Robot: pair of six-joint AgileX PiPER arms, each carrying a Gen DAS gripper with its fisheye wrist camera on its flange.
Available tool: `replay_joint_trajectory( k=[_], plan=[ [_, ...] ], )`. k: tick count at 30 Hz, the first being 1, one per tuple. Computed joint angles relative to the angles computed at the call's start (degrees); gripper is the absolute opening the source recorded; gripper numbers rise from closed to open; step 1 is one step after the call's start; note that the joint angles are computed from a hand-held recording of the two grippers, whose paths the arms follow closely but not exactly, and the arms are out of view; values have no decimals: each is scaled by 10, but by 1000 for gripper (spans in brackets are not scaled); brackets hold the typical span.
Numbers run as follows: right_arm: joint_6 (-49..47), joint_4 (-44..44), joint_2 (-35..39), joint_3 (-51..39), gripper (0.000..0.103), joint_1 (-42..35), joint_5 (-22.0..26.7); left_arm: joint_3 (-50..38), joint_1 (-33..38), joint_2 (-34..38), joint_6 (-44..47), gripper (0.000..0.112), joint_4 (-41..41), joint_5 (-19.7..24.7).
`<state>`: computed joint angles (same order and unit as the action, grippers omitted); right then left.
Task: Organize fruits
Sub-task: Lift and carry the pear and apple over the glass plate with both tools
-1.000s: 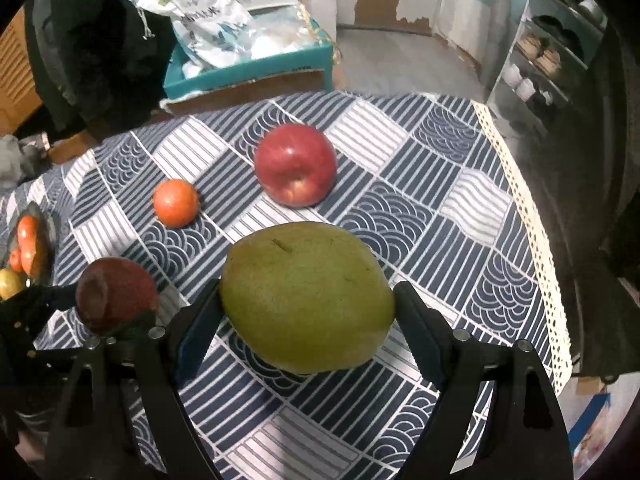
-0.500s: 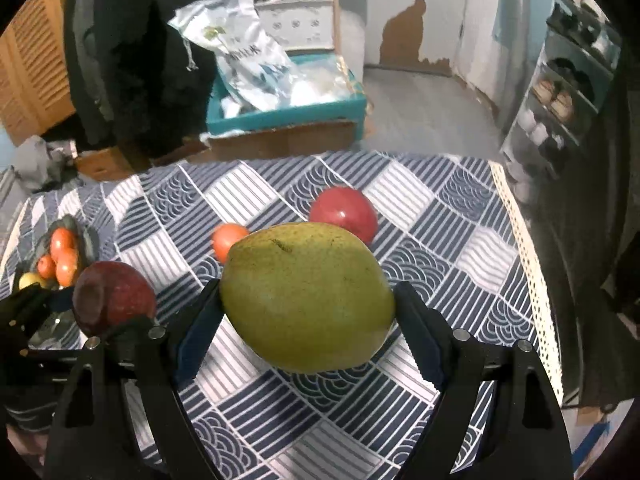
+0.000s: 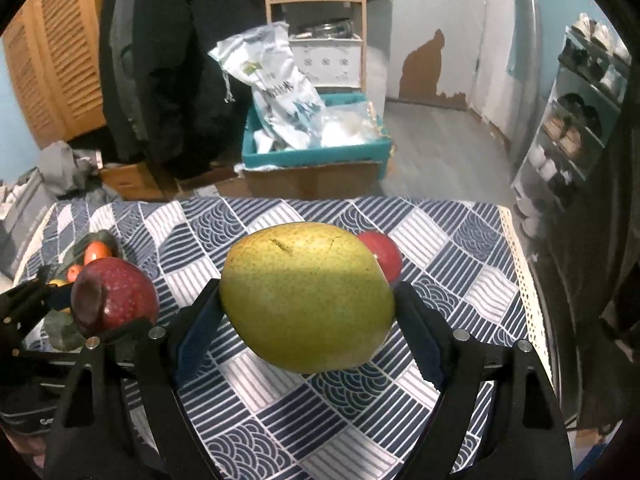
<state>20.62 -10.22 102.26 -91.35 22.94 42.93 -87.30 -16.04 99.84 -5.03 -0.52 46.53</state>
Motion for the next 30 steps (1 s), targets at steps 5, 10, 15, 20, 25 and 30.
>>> replay_joint_trajectory(
  k=[5,10,15,20,25,30],
  plan=[
    [1,4,-6,-8,84,10,-1,4,9,-16,4,74,-1,0],
    [7,-1,-5,-22,84,24,3,10,24,-31,13,74,-16,2],
    [16,-12,0,-42,84,41,10,15,38,-45,16,74,-18,3],
    [17,-16,14,-73,84,59,23,19,53,-57,21,74,-17,2],
    [14,-13,34,-112,84,76,38,21,75,-61,30,74,-27,4],
    [9,-7,64,-160,84,94,54,28,101,-63,39,74,-36,4]
  ],
)
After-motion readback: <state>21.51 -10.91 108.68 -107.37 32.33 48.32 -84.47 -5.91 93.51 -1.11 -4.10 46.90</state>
